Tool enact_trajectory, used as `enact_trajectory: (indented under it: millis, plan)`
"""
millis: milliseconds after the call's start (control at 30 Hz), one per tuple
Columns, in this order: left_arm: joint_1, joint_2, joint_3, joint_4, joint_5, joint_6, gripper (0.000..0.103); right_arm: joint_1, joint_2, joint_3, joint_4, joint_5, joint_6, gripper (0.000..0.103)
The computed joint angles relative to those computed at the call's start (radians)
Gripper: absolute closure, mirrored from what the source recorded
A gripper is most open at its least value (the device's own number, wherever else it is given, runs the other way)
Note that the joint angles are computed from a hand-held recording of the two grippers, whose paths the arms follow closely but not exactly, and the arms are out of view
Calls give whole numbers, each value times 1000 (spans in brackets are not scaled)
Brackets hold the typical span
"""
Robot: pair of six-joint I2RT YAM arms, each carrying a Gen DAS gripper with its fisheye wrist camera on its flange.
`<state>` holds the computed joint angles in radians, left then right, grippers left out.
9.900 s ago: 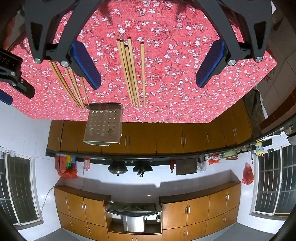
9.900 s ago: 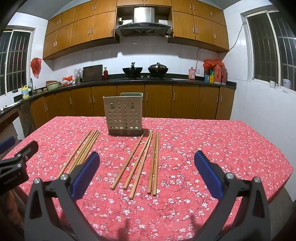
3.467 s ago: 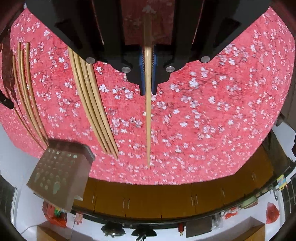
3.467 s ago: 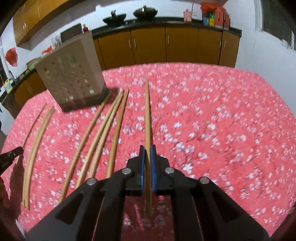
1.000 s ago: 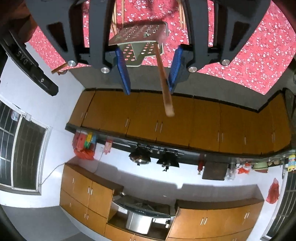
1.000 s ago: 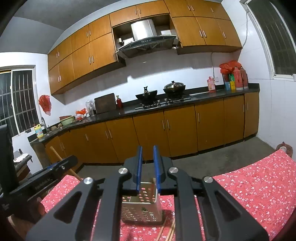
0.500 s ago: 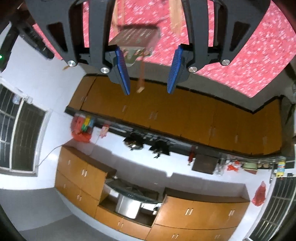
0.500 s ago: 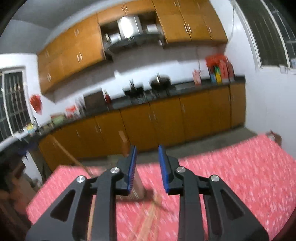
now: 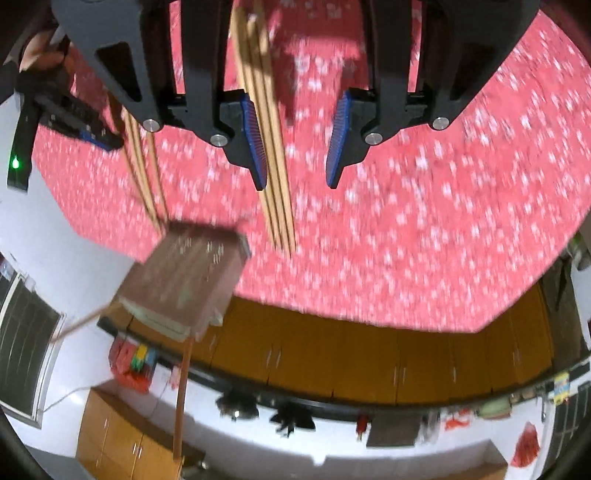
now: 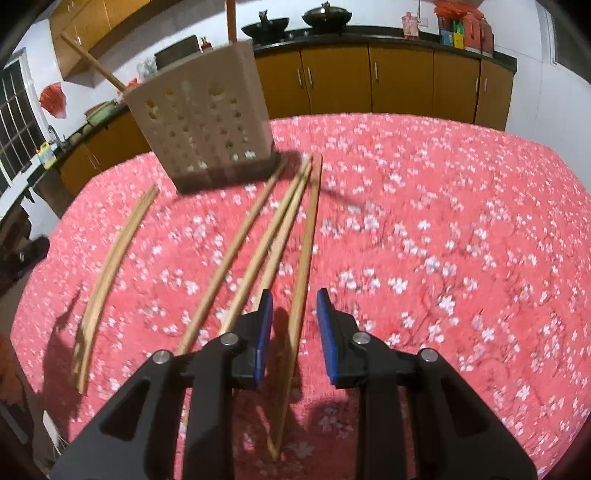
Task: Organize utensils
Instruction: 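Grasp another chopstick with the right tool while the left tool grasps one too, then lift the chopstick upright with the right tool while the left tool lifts its own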
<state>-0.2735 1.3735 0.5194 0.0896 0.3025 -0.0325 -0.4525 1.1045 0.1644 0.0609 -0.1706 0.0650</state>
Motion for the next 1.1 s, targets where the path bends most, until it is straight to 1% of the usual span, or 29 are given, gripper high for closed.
enact_trajectory:
  millis: [33,67,100,133,167,400,600,700,933,1000,1100]
  plan:
    - [5,11,-10,6,11,6,70,7,31,-4,31,8,5,79]
    - [5,21,-23,12,20,12,71,16,26,-13,43,20,8,82]
    - [2,30,-29,12,22,16,72,35,24,-14,43,50,10,86]
    - [-2,41,-34,14,23,20,73,51,35,-11,50,73,14,94]
    - [-11,44,-33,7,22,17,75,62,46,-10,61,97,22,95]
    - [-65,76,-44,7,7,33,83,-26,51,-4,59,59,13,95]
    - [-97,122,-41,10,-45,44,86,-27,51,-5,61,62,7,95]
    - [-106,117,-47,16,-71,55,86,-24,47,-7,59,65,7,95]
    - [-160,129,-45,33,-170,57,88,14,61,2,62,102,18,94]
    - [-163,143,-38,41,-189,55,94,8,52,1,52,82,14,91]
    - [-152,183,0,38,-197,56,95,21,43,-3,51,89,11,91]
